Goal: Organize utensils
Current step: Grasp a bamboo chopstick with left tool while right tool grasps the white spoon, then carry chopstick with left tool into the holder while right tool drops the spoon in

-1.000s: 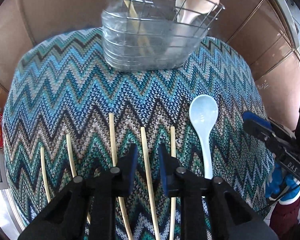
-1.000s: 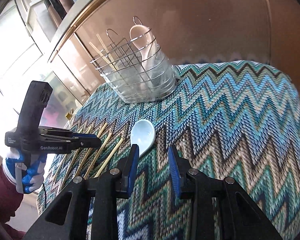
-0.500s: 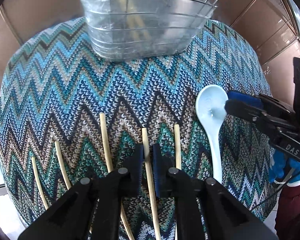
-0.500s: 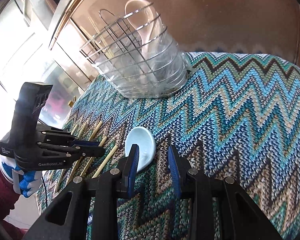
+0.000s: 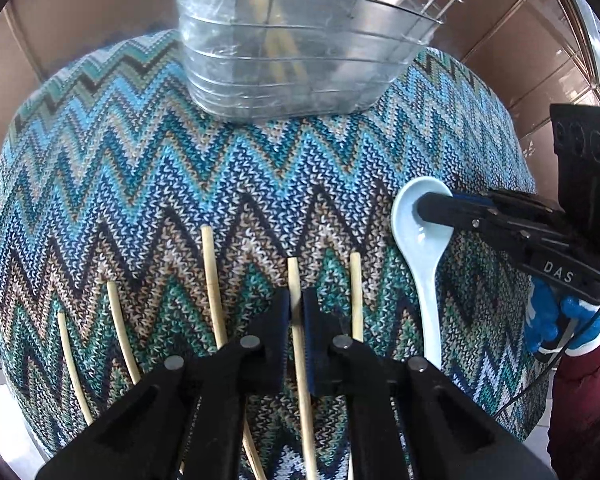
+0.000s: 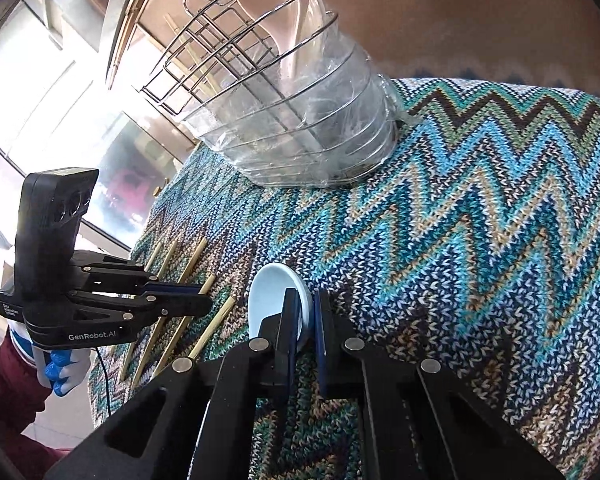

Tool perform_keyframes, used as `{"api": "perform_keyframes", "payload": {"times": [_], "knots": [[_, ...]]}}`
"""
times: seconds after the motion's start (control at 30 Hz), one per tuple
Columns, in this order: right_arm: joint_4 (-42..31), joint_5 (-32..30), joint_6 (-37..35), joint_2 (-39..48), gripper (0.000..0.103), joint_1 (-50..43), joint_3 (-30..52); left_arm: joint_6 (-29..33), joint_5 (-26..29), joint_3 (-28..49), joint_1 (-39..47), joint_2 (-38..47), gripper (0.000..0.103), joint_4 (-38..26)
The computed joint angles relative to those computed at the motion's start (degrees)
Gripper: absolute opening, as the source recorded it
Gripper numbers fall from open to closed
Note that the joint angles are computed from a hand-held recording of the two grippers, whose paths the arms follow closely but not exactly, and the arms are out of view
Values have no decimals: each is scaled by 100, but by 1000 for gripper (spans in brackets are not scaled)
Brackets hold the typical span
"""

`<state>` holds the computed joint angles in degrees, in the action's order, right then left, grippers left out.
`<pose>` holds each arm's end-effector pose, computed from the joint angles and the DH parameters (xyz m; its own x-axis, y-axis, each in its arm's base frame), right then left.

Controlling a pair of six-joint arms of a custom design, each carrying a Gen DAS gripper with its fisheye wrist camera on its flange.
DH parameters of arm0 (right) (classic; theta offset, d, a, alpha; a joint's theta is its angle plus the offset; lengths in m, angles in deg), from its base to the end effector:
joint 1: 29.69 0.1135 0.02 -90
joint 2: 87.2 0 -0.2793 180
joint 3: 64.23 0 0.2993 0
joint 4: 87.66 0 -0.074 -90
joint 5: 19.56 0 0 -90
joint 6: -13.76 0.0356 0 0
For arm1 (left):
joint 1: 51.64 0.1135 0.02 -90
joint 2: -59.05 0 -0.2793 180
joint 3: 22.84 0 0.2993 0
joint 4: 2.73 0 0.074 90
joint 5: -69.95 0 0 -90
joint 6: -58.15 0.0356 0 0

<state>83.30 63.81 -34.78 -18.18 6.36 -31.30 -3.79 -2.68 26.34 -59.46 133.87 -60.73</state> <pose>0.1908 0.1440 0.1205 -0.8600 0.1874 -0.4745 -0.1081 0.8421 0.5284 0.2251 -0.0416 0.1462 -0.7924 0.5620 -0.2373 0.6067 0.7668 -0.2097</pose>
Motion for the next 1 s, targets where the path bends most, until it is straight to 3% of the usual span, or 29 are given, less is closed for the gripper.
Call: {"api": "perform_keyframes", "payload": {"times": [0.07, 0.27, 0.47, 0.77, 1.0], "knots": [[-100, 124, -7, -46, 7, 21, 30, -1, 93, -101, 77, -171, 5, 38], [-1300, 1229, 443, -1478, 7, 823, -179, 200, 439, -374, 526, -1054, 5, -70], [-2761, 2759, 1278, -2334, 7, 2192, 174, 1050, 1039, -278, 1466, -1909, 5, -1051], [-4775, 4657, 2969, -2291, 7, 4188, 1156, 2983, 1926, 429, 3359, -2478, 5, -3005], [-5896, 5562, 3502, -1736, 7, 4569, 2119, 3462, 2982, 1228, 4051, -2407, 5, -3803]]}}
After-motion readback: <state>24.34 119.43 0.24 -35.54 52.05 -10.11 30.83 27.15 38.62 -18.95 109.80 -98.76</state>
